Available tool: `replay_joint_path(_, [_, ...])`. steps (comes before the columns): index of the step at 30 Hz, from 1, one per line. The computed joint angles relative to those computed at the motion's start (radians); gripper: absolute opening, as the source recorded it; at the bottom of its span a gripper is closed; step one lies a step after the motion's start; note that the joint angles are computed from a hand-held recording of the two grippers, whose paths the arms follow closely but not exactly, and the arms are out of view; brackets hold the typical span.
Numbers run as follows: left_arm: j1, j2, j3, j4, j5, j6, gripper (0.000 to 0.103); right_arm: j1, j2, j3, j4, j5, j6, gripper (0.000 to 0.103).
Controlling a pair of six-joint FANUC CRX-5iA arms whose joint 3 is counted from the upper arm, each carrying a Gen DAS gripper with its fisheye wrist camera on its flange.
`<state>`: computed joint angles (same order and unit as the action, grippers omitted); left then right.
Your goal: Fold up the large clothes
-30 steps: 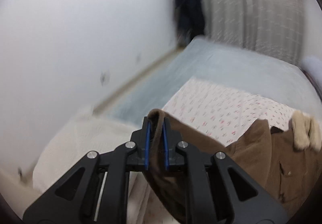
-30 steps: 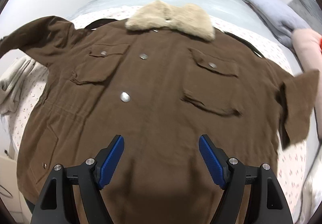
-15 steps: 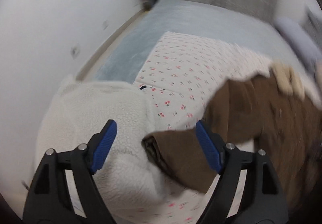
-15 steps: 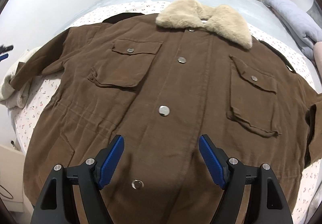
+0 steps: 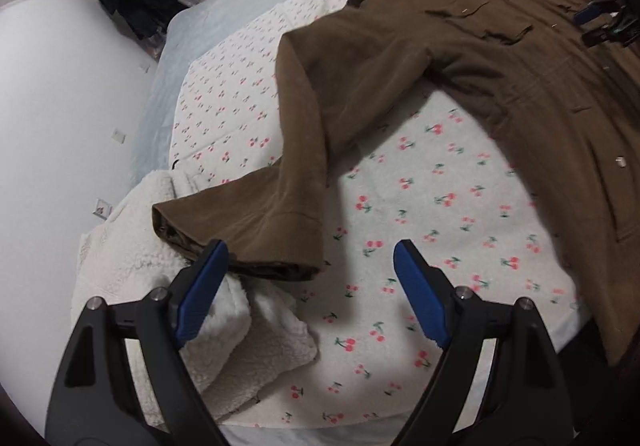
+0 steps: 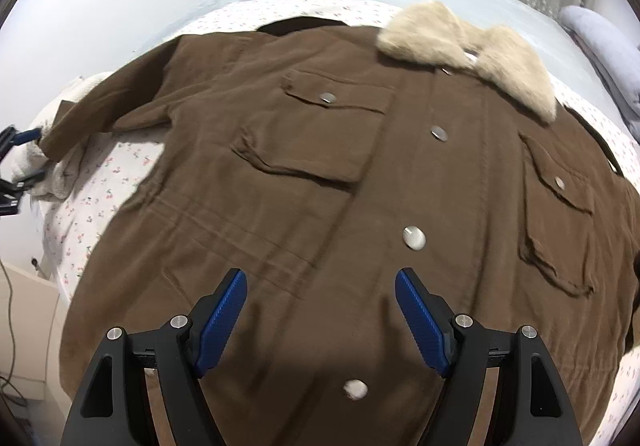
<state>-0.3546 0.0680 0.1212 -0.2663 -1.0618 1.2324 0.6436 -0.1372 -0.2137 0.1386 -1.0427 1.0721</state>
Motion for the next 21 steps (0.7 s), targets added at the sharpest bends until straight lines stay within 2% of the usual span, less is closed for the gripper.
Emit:
replay_joint_path(1, [-0.013,0.017,0.019,-0.037,-0.016,0.035,0.076,0.005,0.009,0.009,0.003,0.006,0.005,0.078])
replay_joint_path(3, [-0.025,0.039,0.051,-0.084,-0.044,0.078,0.020,0.013,0.026,0.026,0.011,0.018,0.017,0.078])
replay_joint_path(4, [-0.031,0.060,0.087,-0.105,-0.076,0.115,0.014,0.017,0.035,0.035,0.017,0.023,0.021,0.078])
replay_joint_path(8, [0.017,0.067,0.161,-0.045,-0.073,0.210,0.012,0.013,0.087,0.084,0.022,0.058,0.059,0.078])
replay_joint_path(12, [0.086,0.117,0.313,0.028,-0.096,0.346,0.012,-0.017,0.165,0.162,-0.002,0.122,0.082,0.078])
replay_joint_path(14, [0.107,0.171,0.416,0.029,-0.150,0.412,0.011,-0.030,0.205,0.200,-0.017,0.163,0.089,0.078])
replay_joint_path(18, [0.138,0.356,0.717,-0.035,-0.382,0.569,0.011,-0.039,0.311,0.287,-0.016,0.263,0.086,0.078])
replay_joint_path(21, [0.123,0.451,0.837,-0.117,-0.467,0.592,0.012,-0.040,0.416,0.380,-0.052,0.316,0.108,0.078])
